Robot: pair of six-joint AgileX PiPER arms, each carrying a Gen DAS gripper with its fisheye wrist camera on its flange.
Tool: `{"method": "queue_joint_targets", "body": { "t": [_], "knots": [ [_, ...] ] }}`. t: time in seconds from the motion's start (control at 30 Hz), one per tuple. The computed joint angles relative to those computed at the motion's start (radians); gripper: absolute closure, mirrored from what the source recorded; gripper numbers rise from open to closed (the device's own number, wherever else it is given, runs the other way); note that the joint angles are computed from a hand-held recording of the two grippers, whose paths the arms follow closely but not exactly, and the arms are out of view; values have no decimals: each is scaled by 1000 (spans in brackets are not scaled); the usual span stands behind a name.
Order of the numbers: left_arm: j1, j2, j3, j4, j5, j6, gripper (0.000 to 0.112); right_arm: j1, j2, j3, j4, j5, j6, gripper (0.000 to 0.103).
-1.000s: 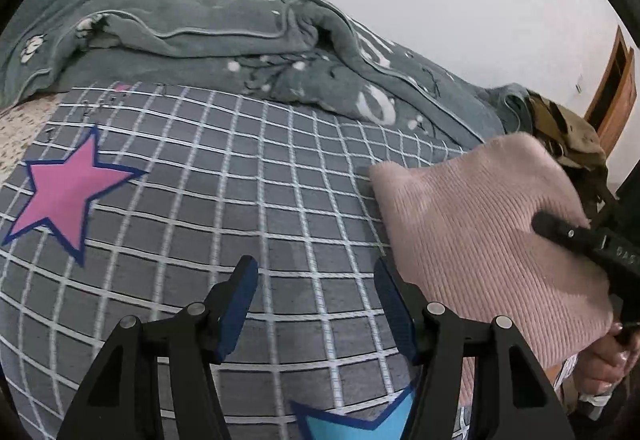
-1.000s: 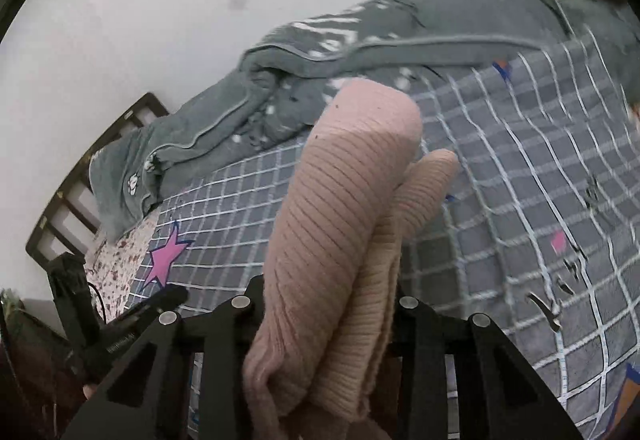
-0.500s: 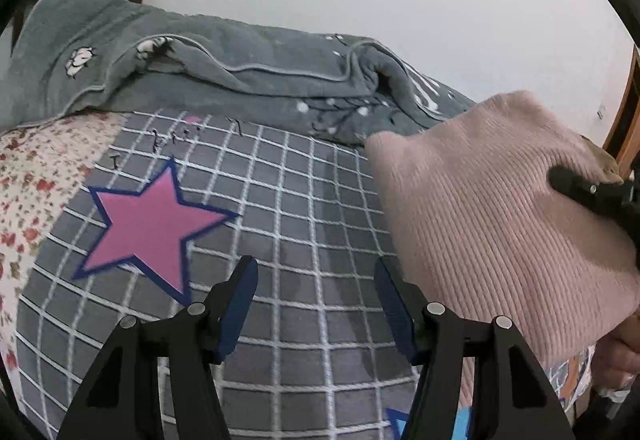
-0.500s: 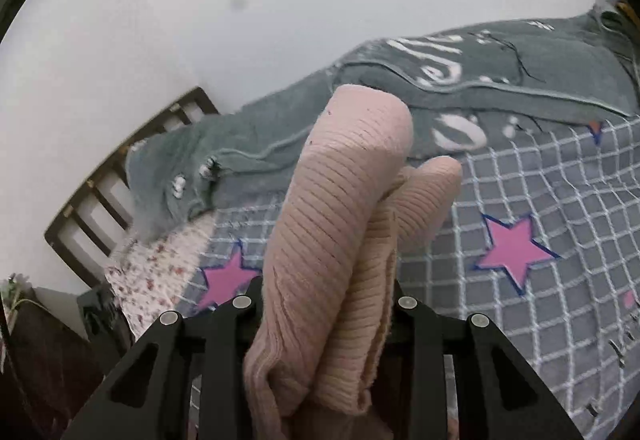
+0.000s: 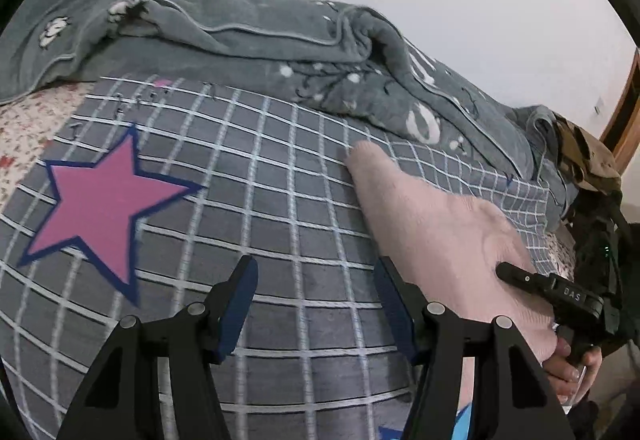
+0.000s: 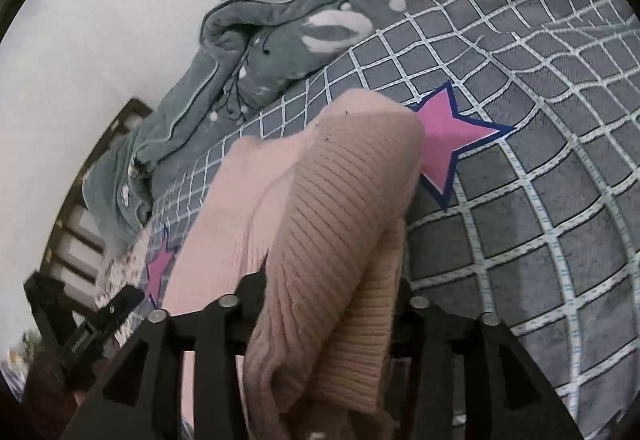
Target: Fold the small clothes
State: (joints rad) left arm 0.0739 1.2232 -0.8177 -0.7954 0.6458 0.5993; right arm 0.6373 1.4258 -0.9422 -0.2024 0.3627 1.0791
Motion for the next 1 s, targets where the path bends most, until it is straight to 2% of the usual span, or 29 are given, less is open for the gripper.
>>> {"method": "queue_joint_targets", "body": {
  "t": [0.17, 0.3, 0.37, 0.53, 0.57, 0.6, 0.63, 0.73, 0.77, 0.8, 0.87, 0.93, 1.0],
  "knots": [
    [-115, -1, -18, 67, -34, -84, 54, 87, -94, 32, -257, 114, 168, 53],
    [-237, 18, -65, 172, -76, -215, 54, 194, -163, 45, -508, 228, 361, 53],
    [-288, 29, -87, 231, -92, -284, 54, 210, -155, 36, -550, 235, 369, 53],
    [-349, 50, -119, 342, -110, -409, 54, 195, -68, 13, -583, 196, 362, 74],
    [-355, 53, -122, 361, -112, -426, 54, 209, -34, -4, -618, 225, 369, 87],
    [-357, 53, -121, 369, -113, -433, 54, 214, -19, -12, -630, 232, 362, 89],
    [-357, 52, -119, 371, -115, -431, 54, 211, -29, 3, -656, 203, 375, 90],
    [-339, 56, -107, 292, -125, -348, 54, 146, -184, 144, -791, -23, 536, 90],
    [-325, 61, -104, 230, -118, -291, 54, 107, -209, 172, -770, -61, 534, 90],
    [-319, 69, -109, 207, -113, -274, 54, 86, -195, 177, -713, -60, 492, 90],
    [-328, 86, -125, 240, -116, -316, 54, 54, -93, 144, -520, 7, 319, 90],
    [-344, 100, -139, 275, -124, -347, 54, 39, -85, 135, -440, 30, 234, 85],
    [-364, 116, -158, 324, -139, -386, 54, 62, -100, 94, -435, 106, 170, 72]
  ]
}}
